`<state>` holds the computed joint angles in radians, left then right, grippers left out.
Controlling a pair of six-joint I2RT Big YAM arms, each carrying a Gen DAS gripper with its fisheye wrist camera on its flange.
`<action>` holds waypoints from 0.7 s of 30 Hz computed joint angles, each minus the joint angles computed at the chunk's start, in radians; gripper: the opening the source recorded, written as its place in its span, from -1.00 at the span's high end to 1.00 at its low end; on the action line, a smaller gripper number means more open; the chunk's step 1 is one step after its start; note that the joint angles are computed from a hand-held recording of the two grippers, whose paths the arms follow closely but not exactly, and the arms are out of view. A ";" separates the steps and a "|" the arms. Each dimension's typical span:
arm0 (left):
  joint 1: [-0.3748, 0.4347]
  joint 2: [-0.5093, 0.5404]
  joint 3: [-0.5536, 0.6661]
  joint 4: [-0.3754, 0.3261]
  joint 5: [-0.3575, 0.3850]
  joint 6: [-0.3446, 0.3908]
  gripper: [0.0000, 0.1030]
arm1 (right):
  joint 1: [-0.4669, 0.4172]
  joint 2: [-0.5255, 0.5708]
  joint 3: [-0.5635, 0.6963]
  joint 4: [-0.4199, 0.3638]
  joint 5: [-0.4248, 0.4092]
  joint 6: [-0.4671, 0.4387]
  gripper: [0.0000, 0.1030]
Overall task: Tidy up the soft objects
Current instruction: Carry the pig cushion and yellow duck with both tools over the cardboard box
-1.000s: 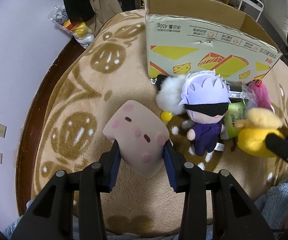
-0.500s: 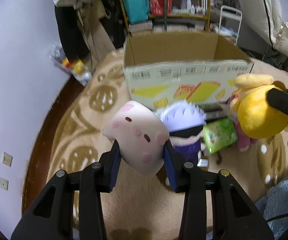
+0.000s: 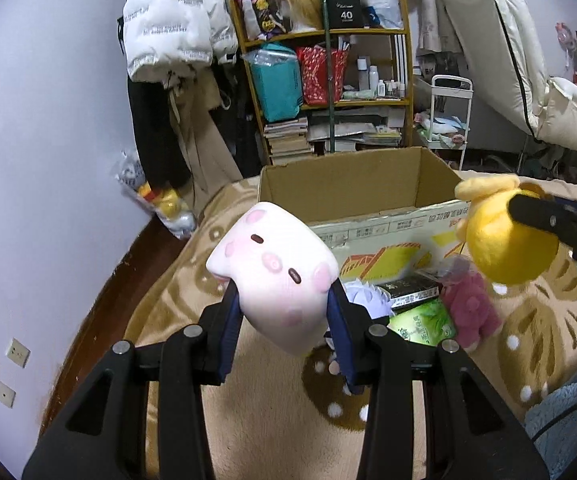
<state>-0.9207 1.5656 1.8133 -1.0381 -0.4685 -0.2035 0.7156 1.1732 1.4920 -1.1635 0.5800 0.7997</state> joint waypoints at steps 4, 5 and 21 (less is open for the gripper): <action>0.002 0.002 0.012 0.022 0.010 0.005 0.24 | -0.014 -0.018 0.010 0.012 0.012 0.005 0.35; 0.003 0.001 0.013 0.040 0.001 0.015 0.24 | -0.014 -0.019 0.015 0.013 0.021 -0.001 0.35; 0.014 0.039 0.091 0.209 0.010 0.166 0.24 | -0.113 0.034 0.131 0.101 -0.020 -0.213 0.35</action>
